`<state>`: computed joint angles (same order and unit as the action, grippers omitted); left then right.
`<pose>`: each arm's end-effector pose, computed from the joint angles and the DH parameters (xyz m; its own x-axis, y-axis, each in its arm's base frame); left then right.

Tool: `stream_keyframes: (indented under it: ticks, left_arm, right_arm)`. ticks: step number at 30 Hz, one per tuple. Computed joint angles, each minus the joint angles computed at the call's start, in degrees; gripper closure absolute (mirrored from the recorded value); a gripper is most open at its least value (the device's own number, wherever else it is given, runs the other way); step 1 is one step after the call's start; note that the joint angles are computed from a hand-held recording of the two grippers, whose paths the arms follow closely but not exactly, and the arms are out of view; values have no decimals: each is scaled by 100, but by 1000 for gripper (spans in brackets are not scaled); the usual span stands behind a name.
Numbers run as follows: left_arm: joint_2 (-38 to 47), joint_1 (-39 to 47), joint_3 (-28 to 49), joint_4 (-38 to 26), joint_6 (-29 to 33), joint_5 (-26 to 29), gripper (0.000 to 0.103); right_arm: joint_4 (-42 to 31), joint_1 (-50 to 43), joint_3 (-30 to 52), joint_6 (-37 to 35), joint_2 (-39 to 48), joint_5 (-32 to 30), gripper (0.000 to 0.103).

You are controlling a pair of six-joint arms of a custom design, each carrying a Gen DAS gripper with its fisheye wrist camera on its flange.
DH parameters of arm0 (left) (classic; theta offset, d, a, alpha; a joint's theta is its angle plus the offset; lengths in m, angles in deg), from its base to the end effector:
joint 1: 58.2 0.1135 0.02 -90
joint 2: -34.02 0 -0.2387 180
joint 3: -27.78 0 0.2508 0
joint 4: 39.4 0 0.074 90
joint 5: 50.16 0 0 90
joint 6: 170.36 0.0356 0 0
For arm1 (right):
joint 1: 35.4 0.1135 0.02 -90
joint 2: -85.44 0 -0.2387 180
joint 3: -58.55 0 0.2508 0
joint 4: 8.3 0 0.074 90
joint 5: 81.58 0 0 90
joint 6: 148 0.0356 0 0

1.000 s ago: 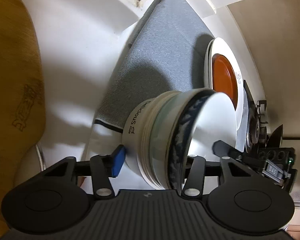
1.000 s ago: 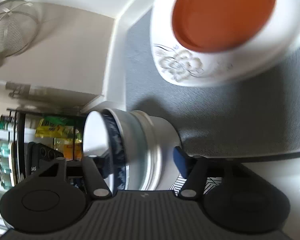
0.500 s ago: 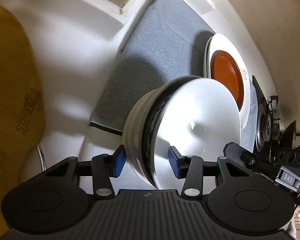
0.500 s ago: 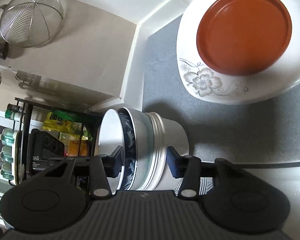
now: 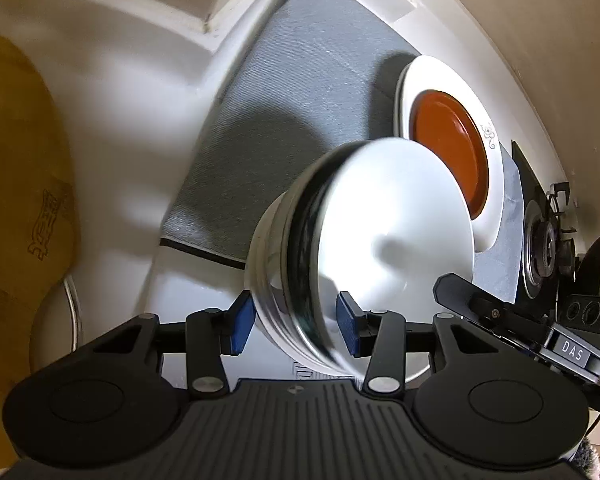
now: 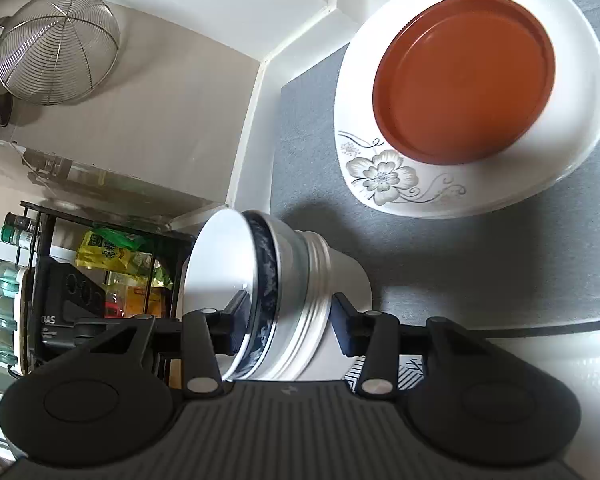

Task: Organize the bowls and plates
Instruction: 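Carry the nested bowls with both grippers above the orange plate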

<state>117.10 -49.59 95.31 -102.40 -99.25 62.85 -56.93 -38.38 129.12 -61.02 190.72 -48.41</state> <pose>0.2533 0.0243 0.1786 -0.8971 -0.4372 -0.0638 -0.3715 0.8245 -0.4267 0.3011 0.0142 0.1081 -0.9869 0.0225 -0.1596 -0.1207 0.5534 0.8241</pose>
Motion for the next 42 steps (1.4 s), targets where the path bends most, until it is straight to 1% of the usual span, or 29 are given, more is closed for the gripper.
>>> stream_keyframes:
  ticks: [3,5,7,8,10,12,14,16,17,19,20,21,22,23,26,28,30,31,32,35,36,38,39,40,42]
  left_arm:
    - [29,-139,80,16,-122,-67,56]
    - [51,-181,96,62,-135,-65,56]
    - [70,-224,39,123,-202,-82,56]
    - [83,-280,13,144,-231,-134,59]
    - [16,-392,-45,152,-242,-248,58]
    - [20,-369,-114,167,-217,-229,59]
    - [129,-256,-115,139,-174,-83,59]
    - [298,-74,-64,108,-117,196,58]
    - [335,18,-36,113,-66,305,58]
    - [372,140,82,133,29,330,58]
    - [437,203,168,127,108,377,56]
    - [533,248,247,118,186,443,54]
    - [651,324,309,136,205,533,53]
    - [801,414,383,134,201,657,52]
    - [1247,641,530,163,381,998,51]
    - [1501,737,577,201,511,1140,50]
    - [1722,869,574,193,549,1330,44]
    - [1821,906,568,197,591,1399,43]
    - [1905,927,552,192,634,1422,41]
    - [1962,959,482,192,741,1572,41]
    - [1901,936,436,172,846,1561,42]
    - [1708,841,348,146,1127,1452,45]
    - [1586,792,309,122,1215,1375,49]
    - [1506,762,290,83,1318,1321,50]
    - [1424,732,297,52,1339,1253,54]
  right_arm:
    - [-78,-90,5,-66,-80,10,55]
    - [-159,-139,34,-246,-102,26,55]
    - [-215,-236,68,-321,53,20,59]
    - [-207,-272,35,-307,83,-9,59]
    - [-186,-291,-48,-368,47,14,62]
    - [-321,-287,-43,-498,47,69,62]
    - [-435,-221,-35,-512,7,253,63]
    - [-445,-169,-51,-438,4,466,60]
    - [-422,-188,-60,-380,49,481,56]
    - [-357,-283,-54,-193,177,282,51]
    - [-328,-300,-25,-94,229,209,49]
    - [-309,-303,24,-29,289,135,41]
    - [-339,-287,101,-10,369,93,30]
    - [-368,-260,179,26,446,81,26]
    - [-418,-207,364,46,664,23,24]
    - [-318,-220,380,222,777,85,24]
    - [-381,-304,433,258,967,-13,22]
    - [-384,-323,413,276,1009,-78,22]
    - [-378,-335,385,272,1023,-107,22]
    - [-473,-328,339,143,1066,-140,22]
    - [-447,-344,290,159,1082,-221,26]
    - [-185,-333,86,309,873,-173,30]
    - [-181,-306,61,314,761,-96,34]
    - [-193,-277,59,282,618,3,41]
    - [-446,-245,181,-51,454,106,49]
